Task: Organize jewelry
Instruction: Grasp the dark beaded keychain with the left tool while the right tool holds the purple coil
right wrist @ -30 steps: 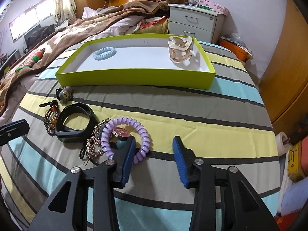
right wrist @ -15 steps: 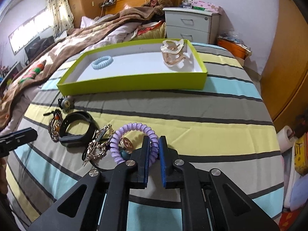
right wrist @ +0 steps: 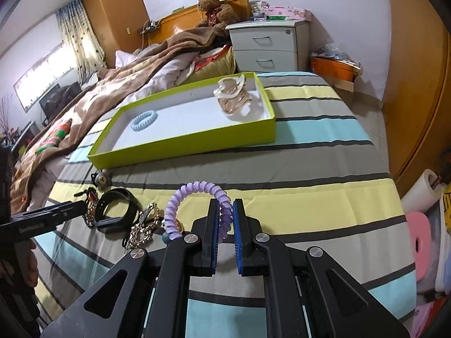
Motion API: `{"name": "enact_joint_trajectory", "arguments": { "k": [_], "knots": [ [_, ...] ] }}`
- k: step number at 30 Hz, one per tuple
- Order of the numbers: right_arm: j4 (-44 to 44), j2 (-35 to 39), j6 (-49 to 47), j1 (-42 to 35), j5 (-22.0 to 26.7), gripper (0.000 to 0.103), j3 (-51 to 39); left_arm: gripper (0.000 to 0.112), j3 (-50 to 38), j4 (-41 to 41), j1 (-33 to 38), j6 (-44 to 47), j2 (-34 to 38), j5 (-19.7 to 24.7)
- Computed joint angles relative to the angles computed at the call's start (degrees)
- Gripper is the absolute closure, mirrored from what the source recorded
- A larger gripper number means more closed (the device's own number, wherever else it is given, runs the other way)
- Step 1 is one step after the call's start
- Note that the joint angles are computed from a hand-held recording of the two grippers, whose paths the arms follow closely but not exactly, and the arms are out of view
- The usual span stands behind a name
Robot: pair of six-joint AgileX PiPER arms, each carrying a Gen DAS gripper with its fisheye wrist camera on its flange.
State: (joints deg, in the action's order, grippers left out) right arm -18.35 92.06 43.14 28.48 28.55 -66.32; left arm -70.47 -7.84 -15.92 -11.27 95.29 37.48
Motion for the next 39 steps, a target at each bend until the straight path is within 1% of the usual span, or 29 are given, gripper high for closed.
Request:
{"name": "enact_joint_trajectory", "arguments": {
  "k": [6, 9, 11, 12, 13, 14, 17, 20, 24, 28, 30, 32, 34, 36, 39],
  "knots": [
    [-0.72, -1.08, 0.53, 0.00, -0.64, 0.093, 0.75, 0.050, -2.59, 7.66, -2.62, -6.55, 1.87, 1.24],
    [-0.94, -1.40, 0.52, 0.16, -1.22, 0.093, 1.14, 0.051, -3.37, 9.54, -3.09, -8.14, 2.40, 1.74],
    [-0.74, -1.42, 0.16, 0.25, -1.46, 0.093, 1.03, 0.056, -3.43, 11.09, -3.39, -9.33, 2.42, 2.19],
    [-0.50, -1.50, -0.13, 0.17, -1.68, 0.093, 1.13, 0.061, -3.65, 12.97, -3.92, -10.47, 2.54, 2.65],
    [-0.50, -1.50, -0.16, 0.21, -1.84, 0.093, 1.08, 0.065, -3.64, 15.43, -4.67, -11.89, 2.59, 3.15],
    [-0.54, -1.45, -0.16, 0.17, -1.98, 0.093, 1.06, 0.065, -3.38, 17.09, -5.32, -12.90, 2.43, 3.42],
    [-0.55, -1.27, -0.13, 0.22, -2.25, 0.093, 0.95, 0.066, -2.88, 20.28, -6.61, -14.58, 2.34, 3.59],
    [-0.50, -1.10, -0.30, 0.35, -2.43, 0.093, 0.96, 0.066, -4.53, 22.25, -7.46, -16.00, 3.46, 4.99],
    [-0.56, -1.15, -0.09, 0.46, -2.50, 0.093, 1.11, 0.065, -5.99, 25.10, -8.61, -17.78, 4.84, 5.31],
    [-1.30, -1.24, 0.69, 0.49, -2.70, 0.093, 1.37, 0.066, -6.92, 25.79, -8.96, -17.89, 5.46, 5.85],
    [-1.17, -1.25, 0.50, 0.44, -2.68, 0.093, 1.37, 0.071, -6.54, 24.85, -8.78, -17.39, 5.17, 5.25],
    [-1.25, -1.25, 0.43, 0.45, -2.54, 0.093, 1.37, 0.080, -6.25, 24.80, -9.09, -17.36, 4.97, 4.79],
    [-1.71, -1.34, 0.99, 0.58, -2.27, 0.093, 1.40, 0.099, -5.74, 24.69, -9.36, -17.19, 4.62, 4.22],
    [-2.18, -1.32, 1.51, 0.69, -1.94, 0.093, 1.25, 0.103, -5.68, 22.37, -8.73, -15.61, 4.47, 3.66],
    [-3.19, -1.19, 2.52, 1.07, -1.32, 0.093, 0.86, 0.105, -4.81, 20.36, -7.96, -14.54, 3.81, 2.57]
  ]
}}
